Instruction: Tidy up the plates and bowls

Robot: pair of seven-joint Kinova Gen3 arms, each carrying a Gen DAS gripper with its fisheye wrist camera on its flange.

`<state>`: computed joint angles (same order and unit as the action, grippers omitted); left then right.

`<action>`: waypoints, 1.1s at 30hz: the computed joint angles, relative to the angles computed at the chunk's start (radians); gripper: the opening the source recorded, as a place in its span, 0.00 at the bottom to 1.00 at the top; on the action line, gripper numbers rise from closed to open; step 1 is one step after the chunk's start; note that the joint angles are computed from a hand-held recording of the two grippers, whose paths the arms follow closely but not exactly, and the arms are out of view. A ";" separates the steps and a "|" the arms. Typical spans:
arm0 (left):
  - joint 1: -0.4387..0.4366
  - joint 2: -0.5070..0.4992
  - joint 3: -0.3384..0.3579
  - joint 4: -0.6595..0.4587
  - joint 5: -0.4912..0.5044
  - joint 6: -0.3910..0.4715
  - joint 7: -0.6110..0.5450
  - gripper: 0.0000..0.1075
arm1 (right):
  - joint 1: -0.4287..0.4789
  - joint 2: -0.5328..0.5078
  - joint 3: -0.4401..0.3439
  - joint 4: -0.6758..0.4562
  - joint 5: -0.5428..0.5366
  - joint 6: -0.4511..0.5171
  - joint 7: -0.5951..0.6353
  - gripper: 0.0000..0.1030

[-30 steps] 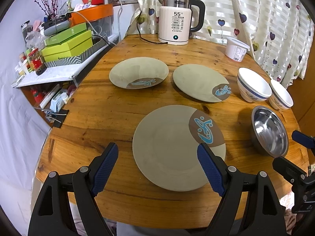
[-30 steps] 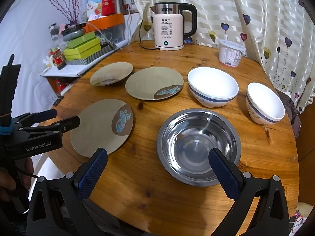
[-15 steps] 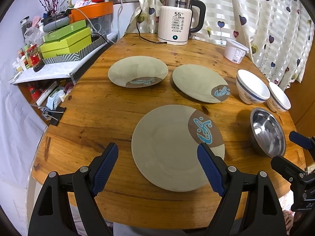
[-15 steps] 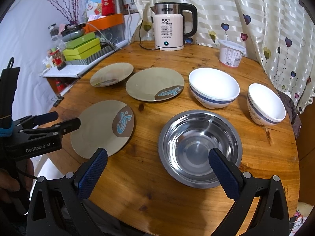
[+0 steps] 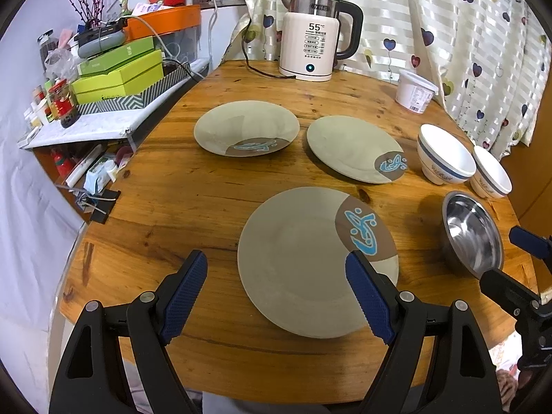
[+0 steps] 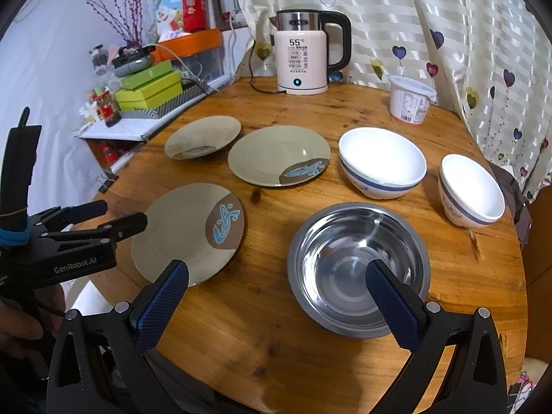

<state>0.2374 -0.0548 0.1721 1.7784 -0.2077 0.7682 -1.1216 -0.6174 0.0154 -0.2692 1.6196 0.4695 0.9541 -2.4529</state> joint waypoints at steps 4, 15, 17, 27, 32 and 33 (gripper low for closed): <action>-0.001 -0.001 -0.006 -0.001 0.021 -0.001 -0.021 0.77 | -0.008 0.004 -0.003 -0.007 0.014 0.005 -0.002 1.00; -0.008 -0.008 -0.012 0.003 0.049 -0.016 -0.063 0.77 | -0.015 0.014 0.004 -0.022 0.029 -0.002 0.021 1.00; -0.013 -0.009 -0.018 0.005 0.065 -0.023 -0.080 0.77 | -0.004 0.015 0.013 -0.025 -0.010 -0.019 0.042 1.00; -0.050 0.001 -0.045 0.000 0.127 -0.038 -0.142 0.77 | -0.023 0.065 0.026 -0.094 -0.010 0.013 0.084 1.00; -0.064 0.016 -0.055 -0.005 0.135 -0.038 -0.159 0.77 | -0.038 0.091 0.042 -0.125 -0.006 0.012 0.107 1.00; -0.066 0.017 -0.056 -0.007 0.137 -0.039 -0.160 0.77 | -0.040 0.097 0.045 -0.132 -0.007 0.009 0.114 1.00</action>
<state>0.1712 -0.0381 0.1165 1.7711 -0.0710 0.7288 -1.2812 -0.6571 0.1121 -0.2244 1.4877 0.4627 0.9634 -2.3393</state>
